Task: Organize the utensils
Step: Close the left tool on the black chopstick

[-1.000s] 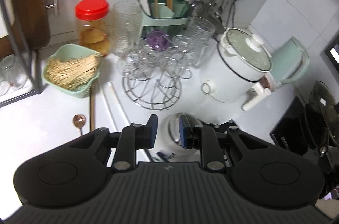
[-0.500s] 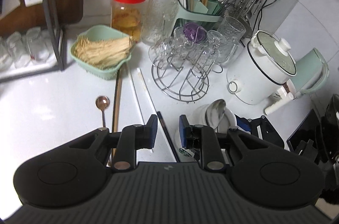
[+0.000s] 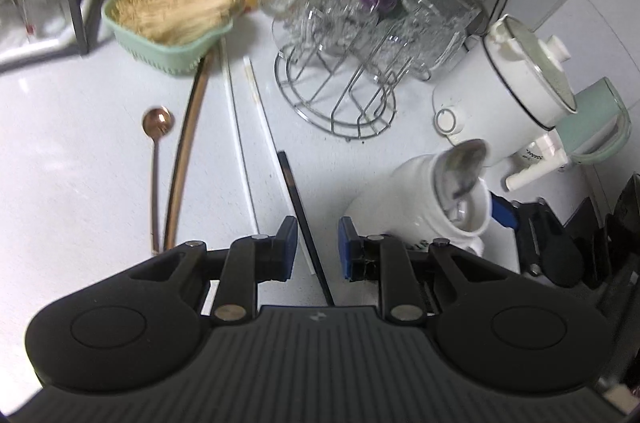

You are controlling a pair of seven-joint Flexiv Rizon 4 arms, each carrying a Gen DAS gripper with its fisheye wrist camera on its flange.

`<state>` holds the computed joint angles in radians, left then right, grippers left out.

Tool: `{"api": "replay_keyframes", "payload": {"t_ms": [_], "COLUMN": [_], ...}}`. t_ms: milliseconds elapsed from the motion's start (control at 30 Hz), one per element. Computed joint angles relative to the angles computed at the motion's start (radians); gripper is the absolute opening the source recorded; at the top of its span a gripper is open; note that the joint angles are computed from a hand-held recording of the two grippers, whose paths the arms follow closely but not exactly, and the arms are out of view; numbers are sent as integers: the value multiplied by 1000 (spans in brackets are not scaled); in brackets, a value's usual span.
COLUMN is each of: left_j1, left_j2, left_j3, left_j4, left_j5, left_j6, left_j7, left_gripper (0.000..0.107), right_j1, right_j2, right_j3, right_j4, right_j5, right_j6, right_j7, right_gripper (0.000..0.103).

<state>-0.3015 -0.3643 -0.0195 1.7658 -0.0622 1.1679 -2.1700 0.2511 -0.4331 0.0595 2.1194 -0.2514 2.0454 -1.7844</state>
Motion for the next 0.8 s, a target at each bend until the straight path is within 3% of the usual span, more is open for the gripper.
{"api": "replay_keyframes", "payload": {"t_ms": [400, 533, 800], "left_j1": [-25, -69, -73], "left_j2": [-129, -157, -185], "left_j3": [-16, 25, 11], "left_j4": [-84, -140, -191], "left_j5": [-23, 27, 41], "left_j6": [-41, -130, -242], "left_j7": [-25, -74, -90], "left_gripper": [22, 22, 19], "right_j1": [-144, -193, -166], "right_j2": [15, 23, 29], "right_j3": [70, 94, 66], "right_j4": [31, 41, 57], "right_j5": [-152, -217, -201], "right_j6": [2, -10, 11], "right_j7": [59, 88, 92], "right_gripper": [92, 92, 92]}}
